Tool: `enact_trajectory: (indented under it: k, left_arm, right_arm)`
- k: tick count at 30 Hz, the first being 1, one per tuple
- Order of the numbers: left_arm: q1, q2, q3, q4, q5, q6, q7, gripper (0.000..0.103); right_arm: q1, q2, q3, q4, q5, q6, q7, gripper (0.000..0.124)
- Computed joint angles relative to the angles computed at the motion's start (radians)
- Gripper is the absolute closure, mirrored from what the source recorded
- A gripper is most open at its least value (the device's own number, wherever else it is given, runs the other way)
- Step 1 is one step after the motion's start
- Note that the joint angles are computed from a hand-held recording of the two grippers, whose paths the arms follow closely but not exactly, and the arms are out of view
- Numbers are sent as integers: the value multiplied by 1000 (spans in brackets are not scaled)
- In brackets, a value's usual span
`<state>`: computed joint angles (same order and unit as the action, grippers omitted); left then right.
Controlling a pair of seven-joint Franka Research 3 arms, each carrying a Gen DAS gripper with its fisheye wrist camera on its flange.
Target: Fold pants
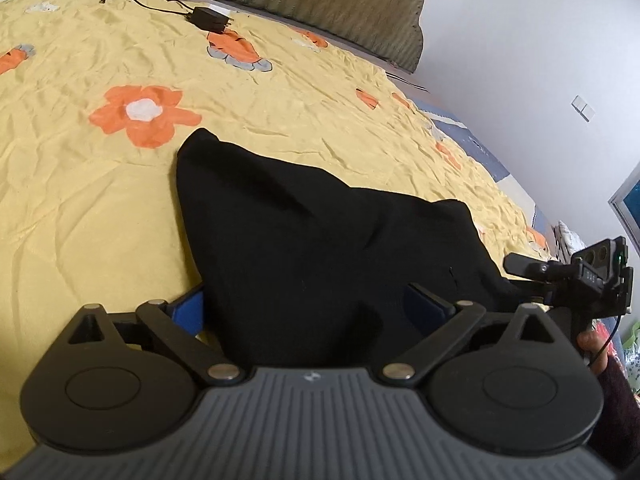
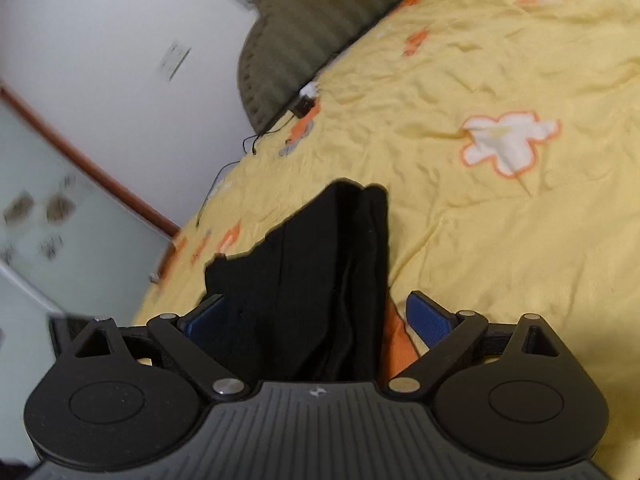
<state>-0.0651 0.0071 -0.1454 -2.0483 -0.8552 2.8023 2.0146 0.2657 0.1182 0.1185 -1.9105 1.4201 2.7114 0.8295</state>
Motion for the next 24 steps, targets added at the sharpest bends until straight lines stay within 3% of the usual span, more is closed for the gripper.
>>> enact_trajectory:
  k: [6,9,10,11,13,15,19,24]
  left_arm:
    - [8,3,14,16,-291,-58,156,9]
    - [11,14,5,32,-325,-45,154,22]
    - [11,10,2,26,-335,-31,181,35]
    - [11,9,1,20,-322,-11,182,54]
    - [13,19,3,13,-246,16,89,80]
    - [26,26,2,19,-338,1,130,84]
    - [18,10,-8,4,-312,41,162,88]
    - [6,-21,1,11,-527,56,326,90]
  right_arm:
    - [-13,21,1,26,89,-79,-67,26]
    - [-8,45,11,59,102,-93,-86,26]
    - [-4,40,14,56,103,-83,-104,27]
    - [2,37,17,54,104,-62,-119,28]
    - [13,40,17,47,89,-13,-92,37]
    - [22,50,19,43,63,46,-19,71]
    - [29,36,23,25,22,81,21,78]
    - [53,18,42,20,-6,168,27,81]
